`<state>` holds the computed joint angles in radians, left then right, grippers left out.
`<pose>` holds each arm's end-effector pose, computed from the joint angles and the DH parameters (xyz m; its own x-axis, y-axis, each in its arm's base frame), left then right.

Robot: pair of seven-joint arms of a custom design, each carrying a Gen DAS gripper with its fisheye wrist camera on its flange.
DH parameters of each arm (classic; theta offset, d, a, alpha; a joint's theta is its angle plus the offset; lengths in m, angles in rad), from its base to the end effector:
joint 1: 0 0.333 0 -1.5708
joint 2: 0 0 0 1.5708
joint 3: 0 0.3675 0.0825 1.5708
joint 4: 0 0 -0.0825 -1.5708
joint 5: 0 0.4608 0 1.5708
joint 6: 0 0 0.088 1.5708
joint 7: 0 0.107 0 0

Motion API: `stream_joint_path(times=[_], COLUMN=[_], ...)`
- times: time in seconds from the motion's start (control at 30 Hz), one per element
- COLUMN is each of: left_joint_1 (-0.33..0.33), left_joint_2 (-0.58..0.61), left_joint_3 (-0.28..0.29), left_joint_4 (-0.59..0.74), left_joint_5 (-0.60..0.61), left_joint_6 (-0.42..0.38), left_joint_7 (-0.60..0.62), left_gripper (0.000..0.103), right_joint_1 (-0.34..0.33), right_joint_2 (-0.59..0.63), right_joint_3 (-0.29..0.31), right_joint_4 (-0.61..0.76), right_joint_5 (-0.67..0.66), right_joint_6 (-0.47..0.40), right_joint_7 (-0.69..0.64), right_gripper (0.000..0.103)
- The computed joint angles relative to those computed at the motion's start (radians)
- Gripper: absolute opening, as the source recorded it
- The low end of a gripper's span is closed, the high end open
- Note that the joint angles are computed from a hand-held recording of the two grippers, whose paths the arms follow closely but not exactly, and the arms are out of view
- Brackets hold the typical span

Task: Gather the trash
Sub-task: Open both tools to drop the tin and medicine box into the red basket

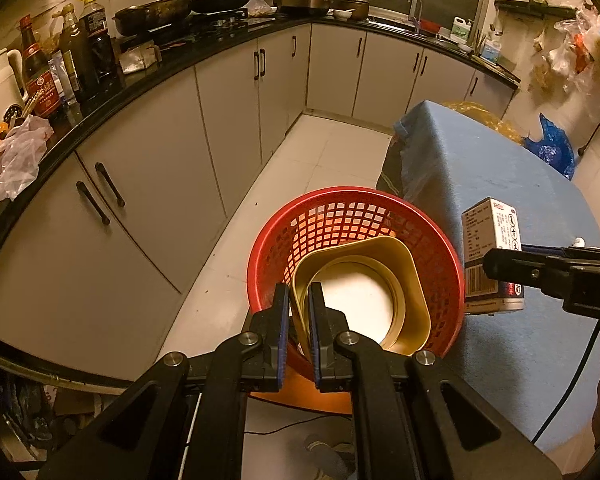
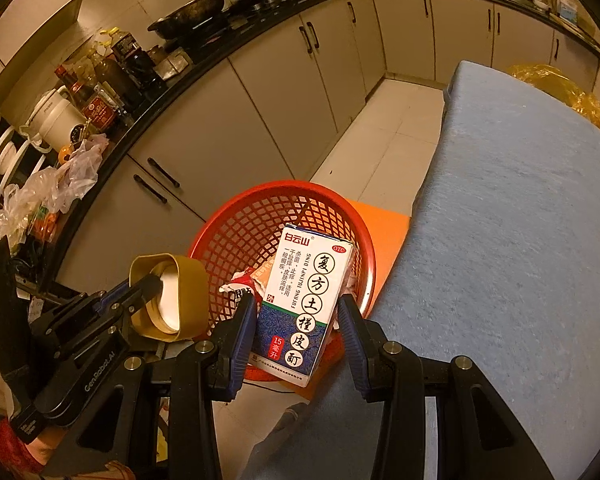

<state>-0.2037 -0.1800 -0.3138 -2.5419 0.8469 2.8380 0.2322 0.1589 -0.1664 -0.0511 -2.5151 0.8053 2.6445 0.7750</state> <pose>0.4271 -0.2873 0.3659 0.0351 -0.9980 0.0528 -0.8083 -0.0595 -0.5858 0.5154 0.0368 0.3617 0.2941 -0.9086 -0.2965 -0.8879 -0.1449 -0.4366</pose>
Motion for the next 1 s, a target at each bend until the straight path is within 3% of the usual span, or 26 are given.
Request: stream_joint_path(times=[1.0], left_joint_1=[-0.016], left_joint_2=[0.089], left_joint_3=[0.043], left_joint_4=[0.059], left_joint_5=[0.032], left_joint_6=[-0.018], left_joint_7=[0.005], left_gripper=[0.010], right_joint_1=[-0.021], right_joint_2=[0.105], right_joint_3=[0.025], right_joint_4=[0.082], right_joint_5=[-0.006], right_joint_6=[-0.041], right_joint_7=[0.028], right_gripper=[0.047])
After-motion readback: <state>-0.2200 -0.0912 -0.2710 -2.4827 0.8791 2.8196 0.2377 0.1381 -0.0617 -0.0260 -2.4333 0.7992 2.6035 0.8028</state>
